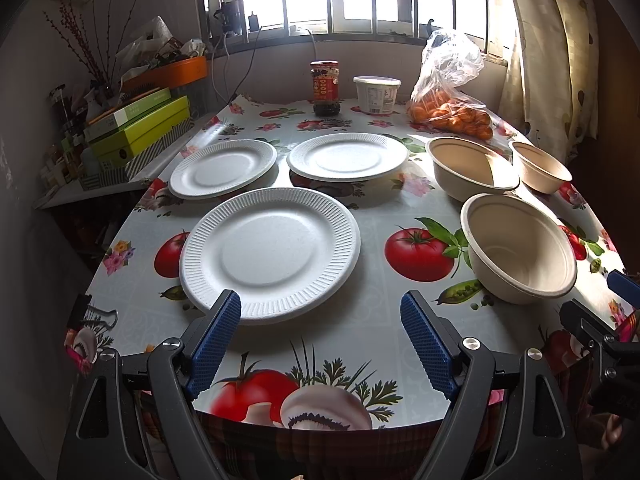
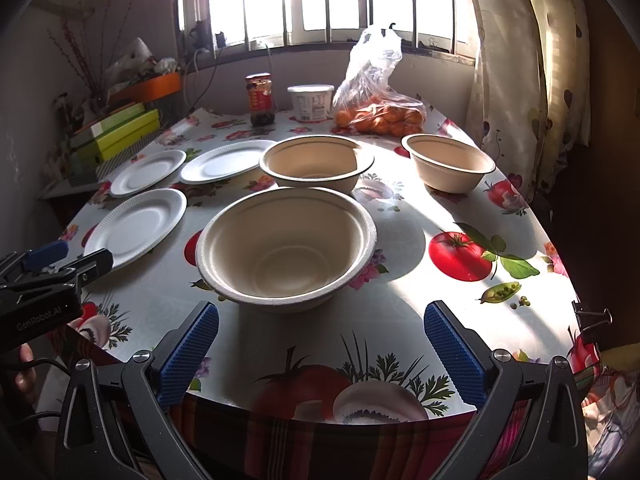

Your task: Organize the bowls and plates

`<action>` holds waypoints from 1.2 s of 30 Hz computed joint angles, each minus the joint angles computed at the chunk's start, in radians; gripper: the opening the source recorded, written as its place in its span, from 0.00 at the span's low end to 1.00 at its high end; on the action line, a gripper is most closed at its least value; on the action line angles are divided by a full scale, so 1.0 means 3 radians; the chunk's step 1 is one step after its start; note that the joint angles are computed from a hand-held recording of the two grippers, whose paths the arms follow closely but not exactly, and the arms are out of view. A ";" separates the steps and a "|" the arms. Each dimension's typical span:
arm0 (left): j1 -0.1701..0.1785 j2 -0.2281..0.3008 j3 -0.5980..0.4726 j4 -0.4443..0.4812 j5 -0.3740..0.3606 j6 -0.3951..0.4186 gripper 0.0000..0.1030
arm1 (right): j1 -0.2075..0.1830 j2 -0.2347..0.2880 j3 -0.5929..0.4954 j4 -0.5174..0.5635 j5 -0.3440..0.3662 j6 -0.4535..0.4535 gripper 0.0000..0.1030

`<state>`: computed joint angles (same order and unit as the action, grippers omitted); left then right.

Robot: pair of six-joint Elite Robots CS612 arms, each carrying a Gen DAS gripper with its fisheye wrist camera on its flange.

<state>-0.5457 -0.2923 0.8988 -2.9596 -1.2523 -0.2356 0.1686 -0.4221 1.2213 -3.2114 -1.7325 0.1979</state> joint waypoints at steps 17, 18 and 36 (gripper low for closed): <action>-0.0003 -0.0008 0.0022 -0.0026 0.0009 0.0013 0.80 | -0.0001 0.0001 -0.0002 0.0001 -0.0002 0.0001 1.00; -0.0005 -0.0008 0.0023 -0.0026 0.0014 0.0016 0.80 | -0.0001 0.0001 -0.0003 0.0002 -0.0001 0.0001 1.00; 0.0025 0.0005 -0.0069 -0.0012 0.0066 0.0005 0.80 | -0.0017 -0.0003 -0.0057 -0.0112 0.0059 -0.0065 1.00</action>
